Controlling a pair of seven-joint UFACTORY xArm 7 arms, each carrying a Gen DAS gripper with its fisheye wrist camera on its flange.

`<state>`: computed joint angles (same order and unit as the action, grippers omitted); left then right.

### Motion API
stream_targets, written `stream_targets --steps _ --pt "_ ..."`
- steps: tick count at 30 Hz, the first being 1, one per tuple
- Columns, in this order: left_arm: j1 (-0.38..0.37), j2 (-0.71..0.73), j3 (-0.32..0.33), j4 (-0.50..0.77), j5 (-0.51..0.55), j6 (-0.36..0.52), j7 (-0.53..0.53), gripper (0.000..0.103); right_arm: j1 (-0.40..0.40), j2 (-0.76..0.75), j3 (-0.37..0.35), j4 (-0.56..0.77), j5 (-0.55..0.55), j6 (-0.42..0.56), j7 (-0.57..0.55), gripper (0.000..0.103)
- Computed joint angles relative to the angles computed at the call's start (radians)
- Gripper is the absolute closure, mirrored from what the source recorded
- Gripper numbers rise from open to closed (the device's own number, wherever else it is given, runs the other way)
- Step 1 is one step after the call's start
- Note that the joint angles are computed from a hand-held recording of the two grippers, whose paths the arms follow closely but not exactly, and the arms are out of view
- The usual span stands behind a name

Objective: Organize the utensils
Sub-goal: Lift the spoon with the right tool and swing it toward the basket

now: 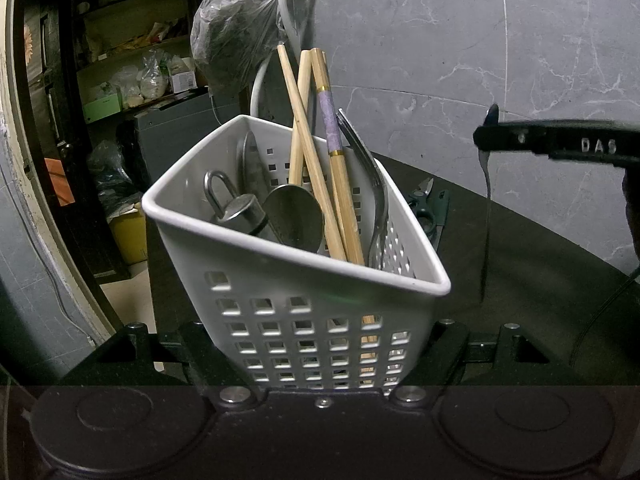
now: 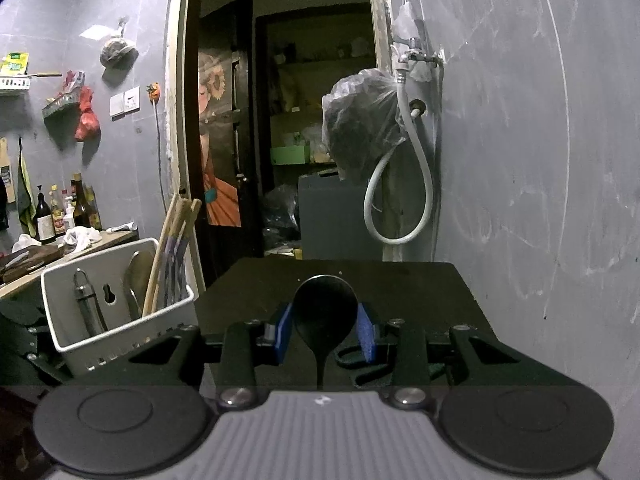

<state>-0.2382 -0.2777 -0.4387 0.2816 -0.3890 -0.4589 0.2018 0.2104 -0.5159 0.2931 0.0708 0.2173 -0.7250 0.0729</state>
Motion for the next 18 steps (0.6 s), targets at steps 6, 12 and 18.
stream_targets --steps 6,12,18 --pt "-0.003 0.001 0.004 0.0 0.002 -0.001 0.001 0.025 0.022 -0.095 -0.033 0.01 -0.054 0.019 0.014 0.064" --pt "-0.002 0.001 0.001 0.001 -0.005 -0.002 0.003 0.025 0.089 -0.181 -0.152 0.062 -0.217 -0.006 0.053 0.064" --pt "0.001 0.0 -0.008 0.005 -0.018 0.002 0.007 0.025 0.191 -0.119 -0.304 0.168 -0.433 -0.076 0.151 0.064"
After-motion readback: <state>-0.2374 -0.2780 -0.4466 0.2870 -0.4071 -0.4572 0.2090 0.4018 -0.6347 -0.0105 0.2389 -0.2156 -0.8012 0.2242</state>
